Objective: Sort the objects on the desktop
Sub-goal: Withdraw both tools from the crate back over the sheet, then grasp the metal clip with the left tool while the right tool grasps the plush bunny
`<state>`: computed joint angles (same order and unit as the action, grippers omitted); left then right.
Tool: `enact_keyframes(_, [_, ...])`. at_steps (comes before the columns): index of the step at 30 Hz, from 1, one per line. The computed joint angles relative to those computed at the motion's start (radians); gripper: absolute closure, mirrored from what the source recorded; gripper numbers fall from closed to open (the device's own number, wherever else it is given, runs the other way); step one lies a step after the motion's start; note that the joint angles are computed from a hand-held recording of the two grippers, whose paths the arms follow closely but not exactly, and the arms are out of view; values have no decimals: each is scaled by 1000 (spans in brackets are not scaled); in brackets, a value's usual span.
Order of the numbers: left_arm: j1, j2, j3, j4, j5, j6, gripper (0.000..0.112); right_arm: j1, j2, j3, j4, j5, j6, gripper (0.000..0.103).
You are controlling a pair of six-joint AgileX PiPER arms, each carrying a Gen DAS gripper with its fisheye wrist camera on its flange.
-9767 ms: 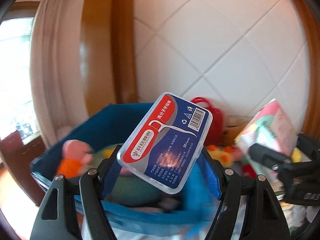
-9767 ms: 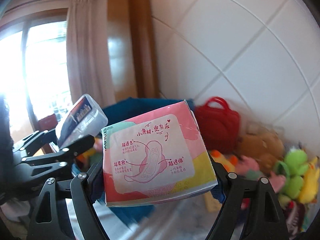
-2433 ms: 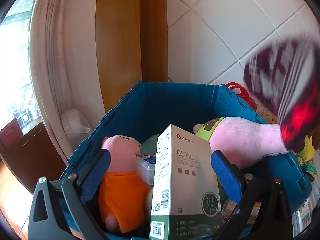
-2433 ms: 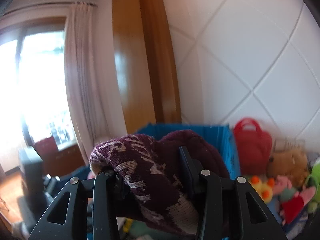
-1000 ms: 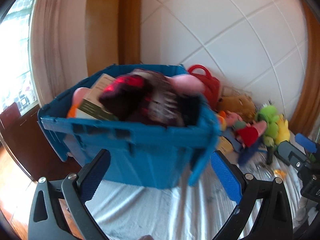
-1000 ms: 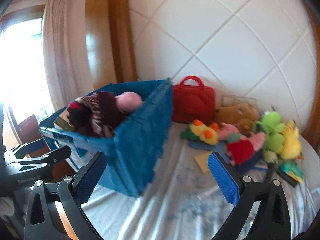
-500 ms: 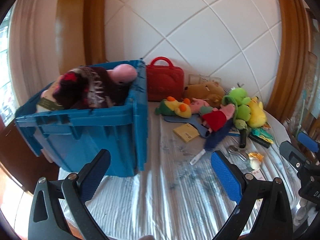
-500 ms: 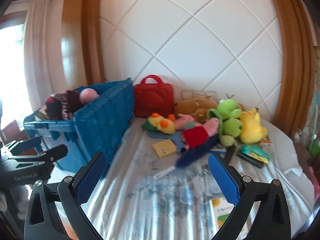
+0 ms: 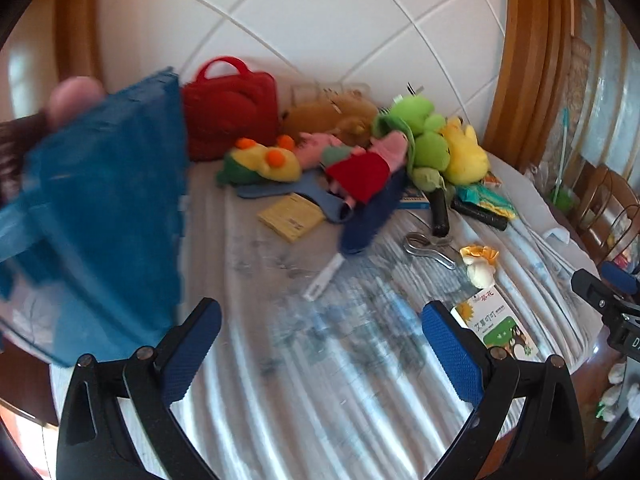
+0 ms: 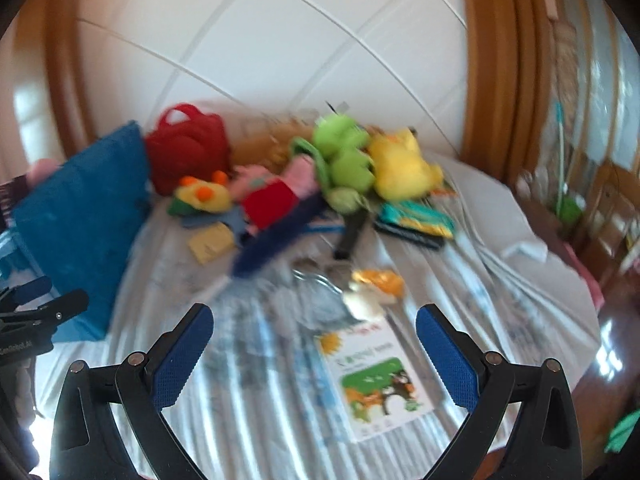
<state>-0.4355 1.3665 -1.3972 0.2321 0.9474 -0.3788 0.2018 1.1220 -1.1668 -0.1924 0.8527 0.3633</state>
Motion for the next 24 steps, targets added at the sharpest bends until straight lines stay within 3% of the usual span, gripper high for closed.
enact_keyframes(4, [-68,202,-129,32,-10,-85,10,-273,137,-32,265,-67,-353,0])
enact_keyframes(7, [-112,399,-326,34,48,-147,10,-417,297,-136,425,-39,-584,1])
enact_keyframes(9, [-135,506,-443,34,84,-181,10,-474,407,-221,492,4,-710,11])
enact_keyframes(11, [-153,609,-562,28,137,-187,11,-508,506,-300,530,45,-792,33])
enact_keyframes(15, [-160,756,-736,12,238,-178,15,-537,640,-390,599,116,-873,38])
enact_keyframes(24, [-107,817,-800,-3,263,-89,16,-440,767,-423,575,125,-776,38])
